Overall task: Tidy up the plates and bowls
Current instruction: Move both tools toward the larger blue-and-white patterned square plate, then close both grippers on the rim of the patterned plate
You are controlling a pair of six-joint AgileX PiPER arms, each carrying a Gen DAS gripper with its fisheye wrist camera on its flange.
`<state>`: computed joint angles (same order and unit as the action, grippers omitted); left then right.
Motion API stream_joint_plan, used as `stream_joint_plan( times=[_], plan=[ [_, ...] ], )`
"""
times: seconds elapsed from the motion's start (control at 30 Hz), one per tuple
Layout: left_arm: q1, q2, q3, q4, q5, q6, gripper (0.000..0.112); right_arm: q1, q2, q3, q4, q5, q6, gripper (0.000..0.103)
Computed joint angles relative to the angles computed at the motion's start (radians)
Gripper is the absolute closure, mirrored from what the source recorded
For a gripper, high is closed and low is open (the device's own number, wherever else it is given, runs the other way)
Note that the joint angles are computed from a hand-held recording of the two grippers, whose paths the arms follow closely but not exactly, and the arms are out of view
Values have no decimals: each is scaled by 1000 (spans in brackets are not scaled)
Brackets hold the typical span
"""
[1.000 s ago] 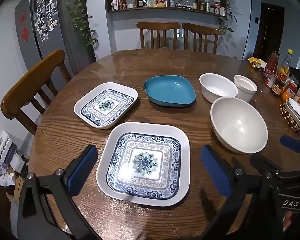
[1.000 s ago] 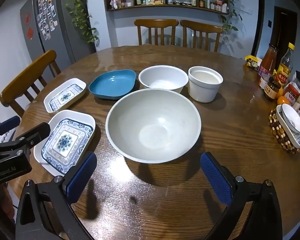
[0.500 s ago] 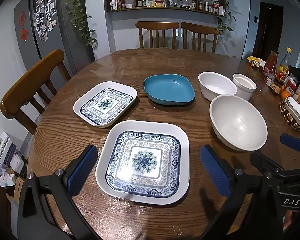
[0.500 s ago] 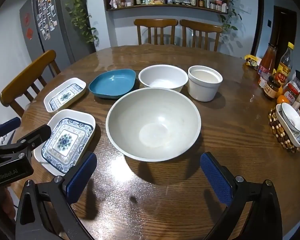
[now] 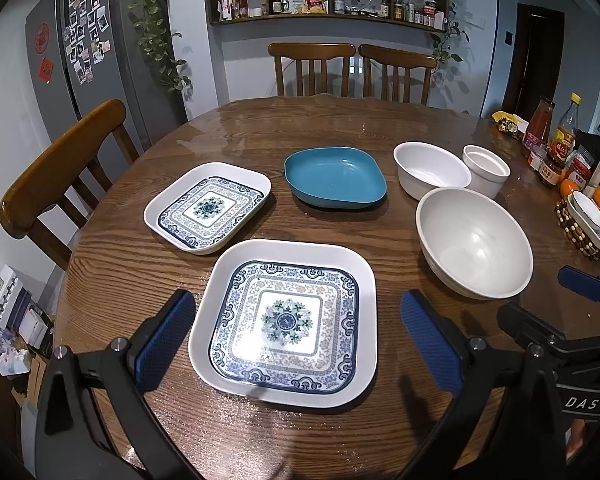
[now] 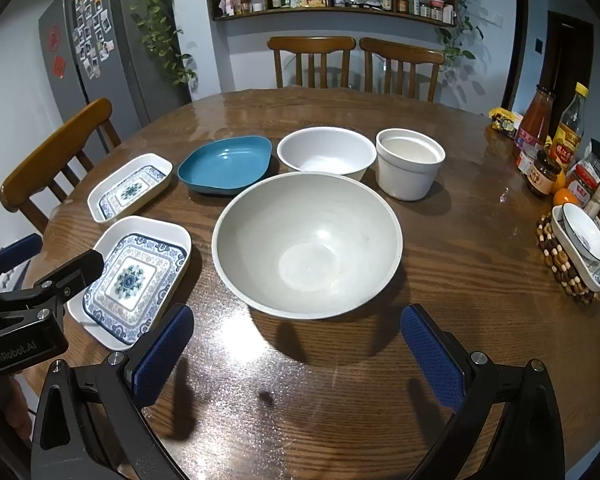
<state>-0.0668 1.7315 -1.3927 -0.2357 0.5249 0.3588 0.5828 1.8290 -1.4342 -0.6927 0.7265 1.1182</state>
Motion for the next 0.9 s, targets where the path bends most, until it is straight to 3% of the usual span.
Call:
stream_joint_plan(
  times=[0.7,0.83,0.9],
  plan=[
    [4,4,1,-16,2,22,10,16,9,-1,-10,7,20,0],
    [32,14,-13,-86,24,88,10,20,6,3,-4,-7,16,0],
    [67,27,-32,-167,59,158,10,26,-5,19,38,-54,-27,0]
  ],
)
